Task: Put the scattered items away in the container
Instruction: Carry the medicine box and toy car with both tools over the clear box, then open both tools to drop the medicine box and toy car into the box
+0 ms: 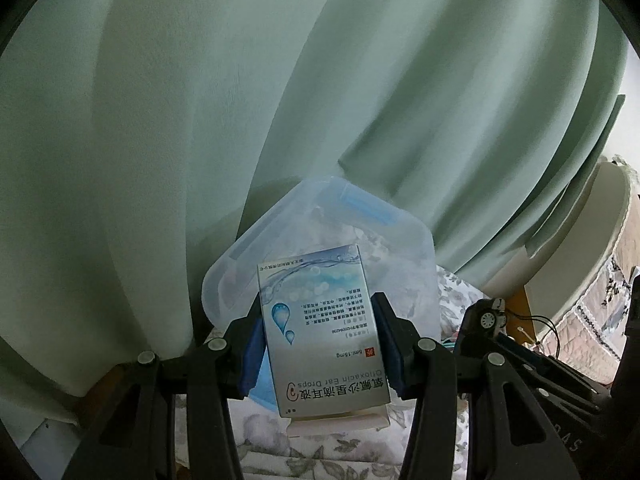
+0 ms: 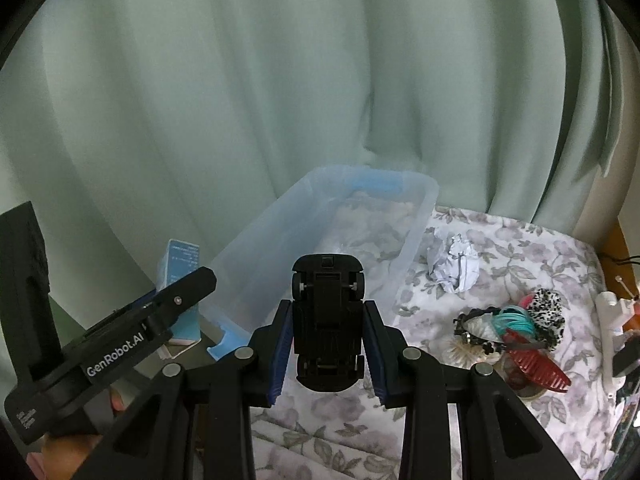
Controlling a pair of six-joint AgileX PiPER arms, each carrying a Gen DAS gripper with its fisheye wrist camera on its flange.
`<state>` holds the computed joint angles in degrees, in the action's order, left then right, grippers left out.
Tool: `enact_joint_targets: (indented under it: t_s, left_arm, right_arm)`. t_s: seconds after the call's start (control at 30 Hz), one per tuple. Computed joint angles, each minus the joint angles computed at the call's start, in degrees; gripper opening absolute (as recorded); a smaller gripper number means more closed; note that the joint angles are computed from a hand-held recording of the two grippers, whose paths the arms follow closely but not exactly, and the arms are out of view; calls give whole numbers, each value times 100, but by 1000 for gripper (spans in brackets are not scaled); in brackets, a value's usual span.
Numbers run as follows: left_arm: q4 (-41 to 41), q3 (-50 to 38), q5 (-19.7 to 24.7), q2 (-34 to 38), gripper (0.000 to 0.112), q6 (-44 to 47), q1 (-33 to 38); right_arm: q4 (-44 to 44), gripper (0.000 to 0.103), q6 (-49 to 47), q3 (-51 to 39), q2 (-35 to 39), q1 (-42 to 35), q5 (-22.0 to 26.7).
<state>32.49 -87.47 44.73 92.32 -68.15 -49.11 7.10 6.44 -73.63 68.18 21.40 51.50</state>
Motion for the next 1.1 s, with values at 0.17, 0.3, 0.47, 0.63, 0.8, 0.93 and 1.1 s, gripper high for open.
enact_joint_targets:
  t_s: [0.17,0.3,0.47,0.63,0.8,0.93,1.1]
  left_arm:
    - [-316,-230,-9,254,51,340,175]
    - [-555,-412,8,452,51,581,298]
    - [-765,-660,66,689,51,803,377]
    - [-888,-900,174,845,50,974,434]
    - [-960,-1141,348,915,50,1090,455]
    - [-1064,-1342,513,947,53,1212,481]
    - [-904,-1752,868,1025,58,1192,402]
  right_arm:
    - [90,36,-55,-87,320,10,-79]
    - [154,36,-105,-171,557,-12,-133]
    - [214,36,-95,-287,796,-63,-156]
    - [333,36,-214,-435,1008,-94,-158]
    - [337,37,-295,-654,1147,-57,-144]
    - [239,52,-269,-865,1248,-36,-135]
    - [286,56,-214,-969,1163,-181,-47]
